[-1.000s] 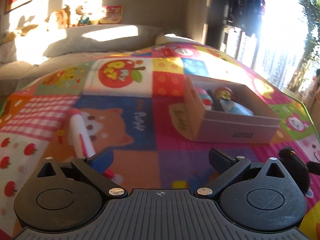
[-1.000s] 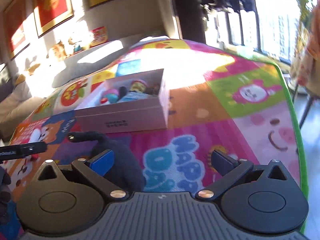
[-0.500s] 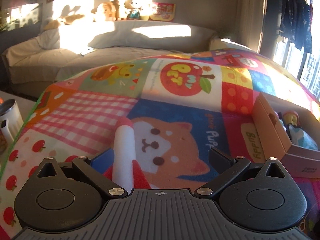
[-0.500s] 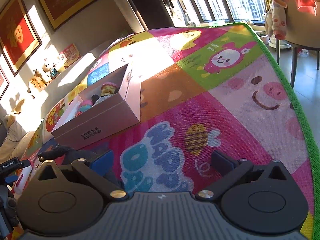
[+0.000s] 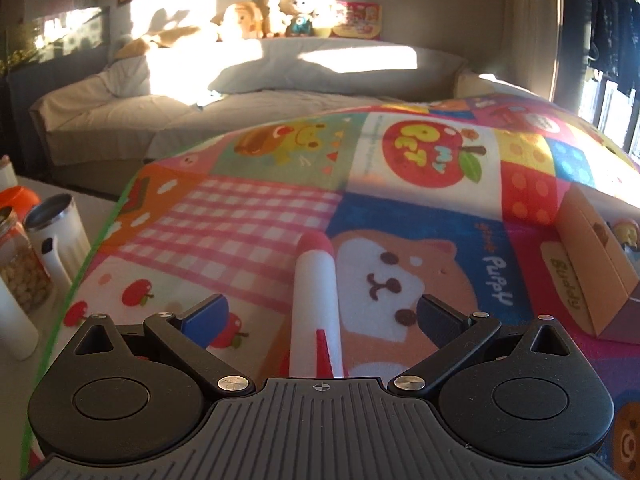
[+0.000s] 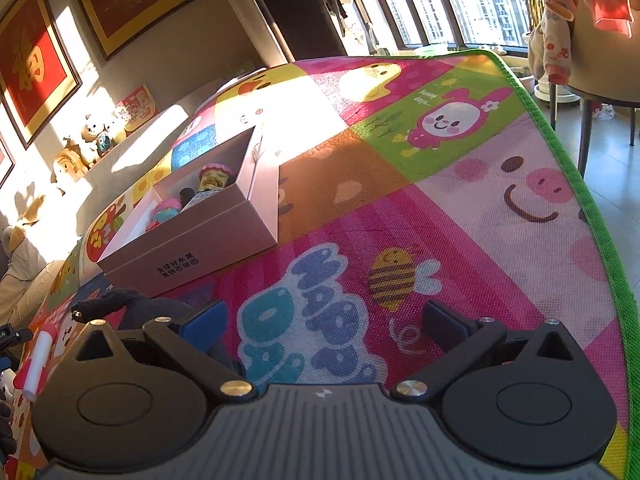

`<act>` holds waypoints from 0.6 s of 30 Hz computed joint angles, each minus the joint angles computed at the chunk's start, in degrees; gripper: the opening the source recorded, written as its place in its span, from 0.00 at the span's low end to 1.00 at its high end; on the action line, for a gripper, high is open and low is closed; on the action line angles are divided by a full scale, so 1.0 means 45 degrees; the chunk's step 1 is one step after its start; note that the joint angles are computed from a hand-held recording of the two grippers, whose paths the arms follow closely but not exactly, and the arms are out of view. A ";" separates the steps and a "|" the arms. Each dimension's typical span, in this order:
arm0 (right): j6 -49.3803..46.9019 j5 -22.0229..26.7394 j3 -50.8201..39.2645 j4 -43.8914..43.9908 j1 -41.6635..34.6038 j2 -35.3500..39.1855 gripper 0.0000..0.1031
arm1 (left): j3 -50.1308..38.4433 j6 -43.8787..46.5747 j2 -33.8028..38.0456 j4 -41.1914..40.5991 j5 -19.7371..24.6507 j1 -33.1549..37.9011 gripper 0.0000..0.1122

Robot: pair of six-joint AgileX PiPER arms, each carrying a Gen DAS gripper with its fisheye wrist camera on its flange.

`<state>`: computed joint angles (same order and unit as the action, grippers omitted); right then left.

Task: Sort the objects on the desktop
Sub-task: 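Hold the black plush in the right tool while the left tool moves toward the rocket toy, then grasp the white-and-red rocket toy with the left tool while the right tool holds the plush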

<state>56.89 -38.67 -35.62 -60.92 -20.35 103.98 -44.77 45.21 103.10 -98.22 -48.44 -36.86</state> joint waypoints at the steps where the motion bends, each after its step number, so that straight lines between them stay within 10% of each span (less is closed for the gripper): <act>1: -0.0021 0.0008 0.0001 0.0023 0.0009 -0.0001 1.00 | 0.0008 -0.0129 0.0127 0.0147 0.0250 0.0133 0.88; 3: 0.0009 -0.0008 0.0005 0.0026 0.0002 -0.0001 1.00 | -0.0179 0.0145 0.0421 -0.0012 0.0652 0.0391 0.55; 9: -0.0002 -0.0028 0.0003 0.0052 -0.0006 0.0012 1.00 | -0.0403 0.0703 0.0819 -0.0067 0.0660 0.0127 0.33; 18: -0.0387 0.0253 0.0122 0.0534 0.0266 -0.0112 1.00 | -0.1018 0.0892 0.0130 0.0862 0.1671 -0.2600 0.30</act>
<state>55.14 -37.53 -35.07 -58.52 -19.16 103.47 -49.35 49.23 103.69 -94.35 -40.92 -48.56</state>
